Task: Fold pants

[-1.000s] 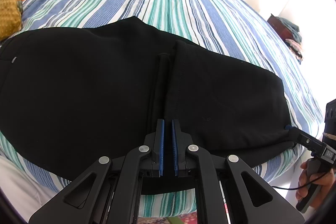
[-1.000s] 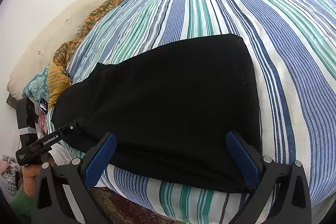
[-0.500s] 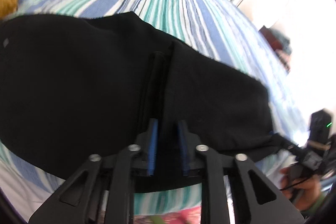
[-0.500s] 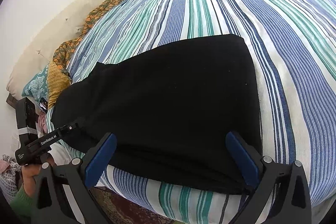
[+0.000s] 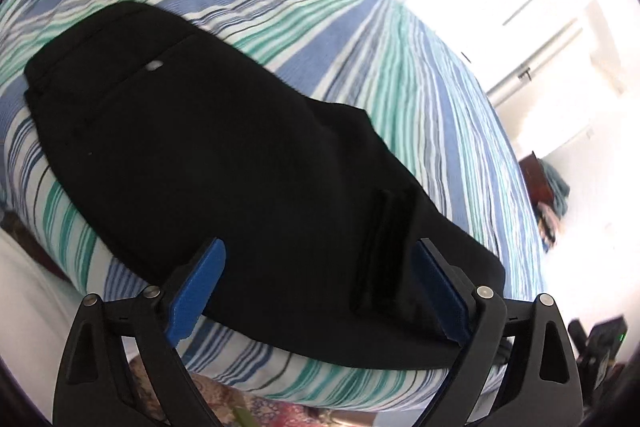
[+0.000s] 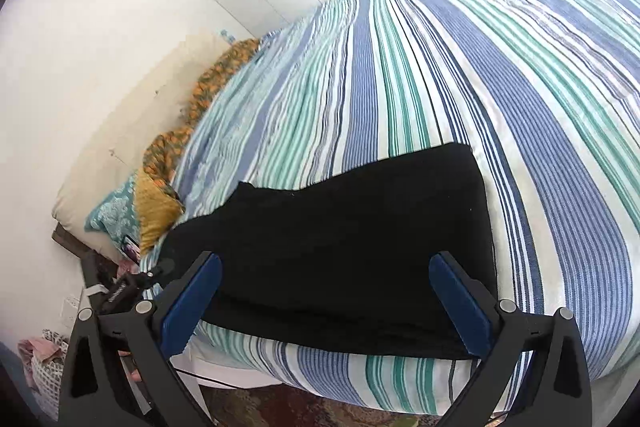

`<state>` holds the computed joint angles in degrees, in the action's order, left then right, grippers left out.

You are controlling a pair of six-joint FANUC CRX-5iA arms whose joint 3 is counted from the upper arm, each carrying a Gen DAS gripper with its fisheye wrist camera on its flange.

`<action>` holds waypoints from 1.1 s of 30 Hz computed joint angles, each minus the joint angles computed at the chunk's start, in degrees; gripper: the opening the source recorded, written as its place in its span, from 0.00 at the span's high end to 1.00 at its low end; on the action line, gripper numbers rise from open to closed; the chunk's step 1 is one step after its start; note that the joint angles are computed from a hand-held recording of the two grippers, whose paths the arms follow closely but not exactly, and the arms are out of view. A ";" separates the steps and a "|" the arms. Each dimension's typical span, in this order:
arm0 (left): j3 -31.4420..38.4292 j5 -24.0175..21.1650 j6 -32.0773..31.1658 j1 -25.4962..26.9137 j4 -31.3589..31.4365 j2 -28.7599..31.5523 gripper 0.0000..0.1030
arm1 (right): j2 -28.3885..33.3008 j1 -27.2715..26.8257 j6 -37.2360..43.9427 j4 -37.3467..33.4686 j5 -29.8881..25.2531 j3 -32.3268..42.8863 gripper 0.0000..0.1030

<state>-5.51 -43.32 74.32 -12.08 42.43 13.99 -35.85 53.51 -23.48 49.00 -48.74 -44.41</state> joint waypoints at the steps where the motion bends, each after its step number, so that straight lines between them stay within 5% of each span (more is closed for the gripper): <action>1: -0.52 0.20 -0.01 0.64 1.34 -0.12 0.08 | -0.99 1.72 -2.79 2.72 -1.63 -1.10 0.00; 6: 2.78 1.13 -0.77 3.43 -3.65 -0.59 0.08 | -2.55 10.61 -10.31 2.88 -11.62 -3.20 0.00; 9: 8.03 1.68 5.64 7.82 -11.03 1.05 0.08 | -3.90 12.90 -13.86 0.82 -12.15 -4.66 0.00; 13: 9.58 -0.73 12.45 15.79 -2.60 5.26 0.09 | -2.94 11.57 -11.55 0.99 -9.92 -4.34 0.00; 15: 5.97 -1.83 7.55 17.98 7.98 6.09 0.09 | -1.61 9.84 -8.90 0.12 -7.45 -3.69 0.00; 17: 3.25 -2.28 5.18 18.98 11.18 5.64 0.10 | -0.55 8.51 -6.84 -1.76 -4.78 -3.23 0.00; 21: 0.45 -4.21 1.48 18.41 12.88 4.99 0.18 | 0.72 6.86 -2.84 -5.60 -1.21 -2.40 0.00; 33: 5.12 -6.92 6.55 16.75 8.65 8.74 0.18 | 0.70 6.45 -3.64 -6.25 -0.03 -2.71 0.00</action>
<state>-0.39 -50.24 80.87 4.67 51.09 22.73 -35.15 59.96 -27.12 42.75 -48.76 -47.12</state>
